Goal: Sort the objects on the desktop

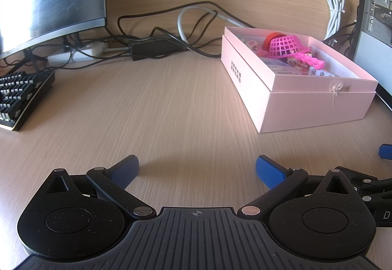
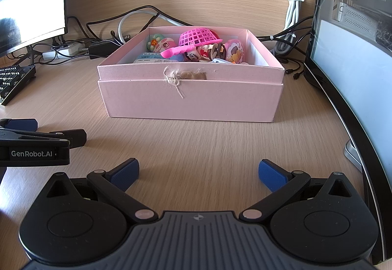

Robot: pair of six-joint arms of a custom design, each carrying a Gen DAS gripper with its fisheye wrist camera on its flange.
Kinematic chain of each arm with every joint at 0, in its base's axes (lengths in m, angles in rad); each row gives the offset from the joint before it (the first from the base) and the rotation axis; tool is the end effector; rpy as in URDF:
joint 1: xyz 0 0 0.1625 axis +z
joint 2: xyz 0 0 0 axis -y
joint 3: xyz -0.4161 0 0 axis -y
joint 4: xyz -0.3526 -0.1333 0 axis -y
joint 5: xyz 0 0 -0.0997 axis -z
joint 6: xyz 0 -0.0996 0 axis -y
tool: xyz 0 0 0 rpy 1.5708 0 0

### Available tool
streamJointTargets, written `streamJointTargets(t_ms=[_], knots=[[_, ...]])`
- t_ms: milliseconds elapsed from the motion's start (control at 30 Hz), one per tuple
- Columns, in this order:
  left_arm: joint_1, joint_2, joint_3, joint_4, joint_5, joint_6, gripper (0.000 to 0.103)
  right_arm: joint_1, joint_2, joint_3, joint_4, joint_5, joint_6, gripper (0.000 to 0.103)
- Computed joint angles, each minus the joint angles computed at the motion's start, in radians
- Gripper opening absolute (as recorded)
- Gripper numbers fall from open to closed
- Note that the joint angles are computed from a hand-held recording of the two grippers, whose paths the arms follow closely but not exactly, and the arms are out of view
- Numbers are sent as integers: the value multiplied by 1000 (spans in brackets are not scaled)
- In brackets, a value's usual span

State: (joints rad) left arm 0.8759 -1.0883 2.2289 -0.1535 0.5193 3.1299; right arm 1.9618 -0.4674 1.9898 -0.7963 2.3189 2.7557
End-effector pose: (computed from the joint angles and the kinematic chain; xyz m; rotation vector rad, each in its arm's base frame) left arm -0.0131 -0.3590 0.1144 0.3638 2.1318 -1.0282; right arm 0.2043 -0.3235 -0.1252 0.4780 -2.2012 0.9991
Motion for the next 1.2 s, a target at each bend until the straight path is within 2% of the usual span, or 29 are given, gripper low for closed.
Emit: streamJointTargets(t_ms=[1133,1200], knots=[[8,12,-18,-4,-13,-10,103,0,0,1,-1,0,0,103],[5,7,-22,52,-1,-48,103,0,0,1,-2,0,0,103]])
